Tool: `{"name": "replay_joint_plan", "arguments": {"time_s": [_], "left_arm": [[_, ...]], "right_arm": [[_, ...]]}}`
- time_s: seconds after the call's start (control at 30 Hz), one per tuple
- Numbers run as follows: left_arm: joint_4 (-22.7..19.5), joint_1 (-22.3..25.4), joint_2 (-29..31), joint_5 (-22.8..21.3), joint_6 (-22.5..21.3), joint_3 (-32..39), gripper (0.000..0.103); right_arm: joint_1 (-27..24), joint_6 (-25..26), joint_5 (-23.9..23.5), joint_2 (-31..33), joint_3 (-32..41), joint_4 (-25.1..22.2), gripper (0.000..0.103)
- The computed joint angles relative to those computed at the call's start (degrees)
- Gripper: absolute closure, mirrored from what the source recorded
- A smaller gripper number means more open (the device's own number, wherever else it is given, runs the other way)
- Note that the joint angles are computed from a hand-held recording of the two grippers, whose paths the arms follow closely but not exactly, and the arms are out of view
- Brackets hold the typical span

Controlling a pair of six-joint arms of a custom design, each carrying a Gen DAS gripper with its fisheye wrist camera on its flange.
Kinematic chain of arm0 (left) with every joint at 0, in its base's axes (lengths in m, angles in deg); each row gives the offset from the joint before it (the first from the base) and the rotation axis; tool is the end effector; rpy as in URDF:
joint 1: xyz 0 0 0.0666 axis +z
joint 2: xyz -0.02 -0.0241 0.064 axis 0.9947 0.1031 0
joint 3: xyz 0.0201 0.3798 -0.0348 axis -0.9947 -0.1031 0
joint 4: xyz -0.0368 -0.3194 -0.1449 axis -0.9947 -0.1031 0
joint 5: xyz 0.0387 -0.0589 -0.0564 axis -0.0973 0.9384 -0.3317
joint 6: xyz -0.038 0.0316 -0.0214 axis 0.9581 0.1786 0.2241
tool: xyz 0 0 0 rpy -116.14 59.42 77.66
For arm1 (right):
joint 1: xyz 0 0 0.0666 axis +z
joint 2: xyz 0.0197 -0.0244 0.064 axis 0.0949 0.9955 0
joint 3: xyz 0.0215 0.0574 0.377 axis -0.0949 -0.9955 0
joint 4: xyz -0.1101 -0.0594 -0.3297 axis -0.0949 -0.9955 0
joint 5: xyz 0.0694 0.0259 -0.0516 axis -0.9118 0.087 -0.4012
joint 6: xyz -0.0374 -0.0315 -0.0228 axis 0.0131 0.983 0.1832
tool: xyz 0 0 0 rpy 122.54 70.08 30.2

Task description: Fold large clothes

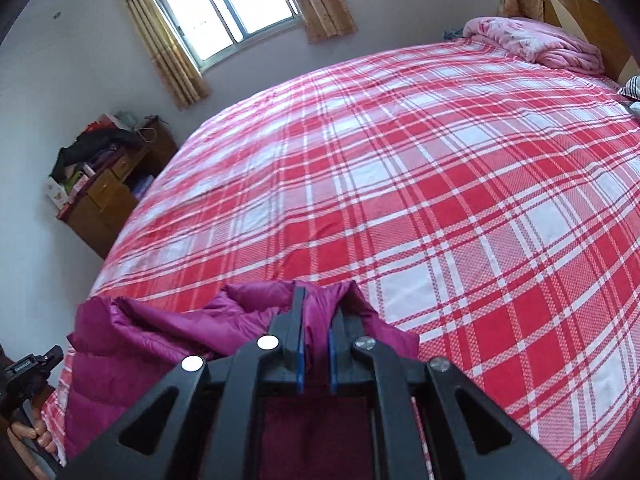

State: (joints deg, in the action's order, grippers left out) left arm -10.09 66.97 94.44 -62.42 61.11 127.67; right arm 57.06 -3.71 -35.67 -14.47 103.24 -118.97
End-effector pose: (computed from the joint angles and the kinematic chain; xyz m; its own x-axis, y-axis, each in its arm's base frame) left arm 0.4098 -0.1354 0.4786 -0.8093 -0.0809 -0.5818 0.1874 0.9032 -0.3862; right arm 0.2189 0.2366 0.4682 -0.4477 0.6146 -0.6495 0.5486 0.7624 0.3433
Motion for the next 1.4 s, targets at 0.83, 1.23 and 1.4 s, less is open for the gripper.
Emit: {"name": "replay_joint_plan", "arguments": {"time_s": [0.83, 1.23, 1.4], "left_arm": [[2.76, -2.90, -10.43, -10.88, -6.06, -4.17, 0.097], [1.53, -19.31, 2.43, -14.80, -8.03, 1.79, 0.097], [3.33, -17.77, 3.89, -12.72, -5.37, -0.68, 0.097]], "right_arm": [[4.34, 6.81, 11.24, -2.99, 3.87, 0.76, 0.026], [0.97, 28.44, -4.05, 17.75, 17.54, 7.85, 0.072], [-0.95, 27.08, -5.39, 17.67, 11.56, 13.50, 0.072]]}}
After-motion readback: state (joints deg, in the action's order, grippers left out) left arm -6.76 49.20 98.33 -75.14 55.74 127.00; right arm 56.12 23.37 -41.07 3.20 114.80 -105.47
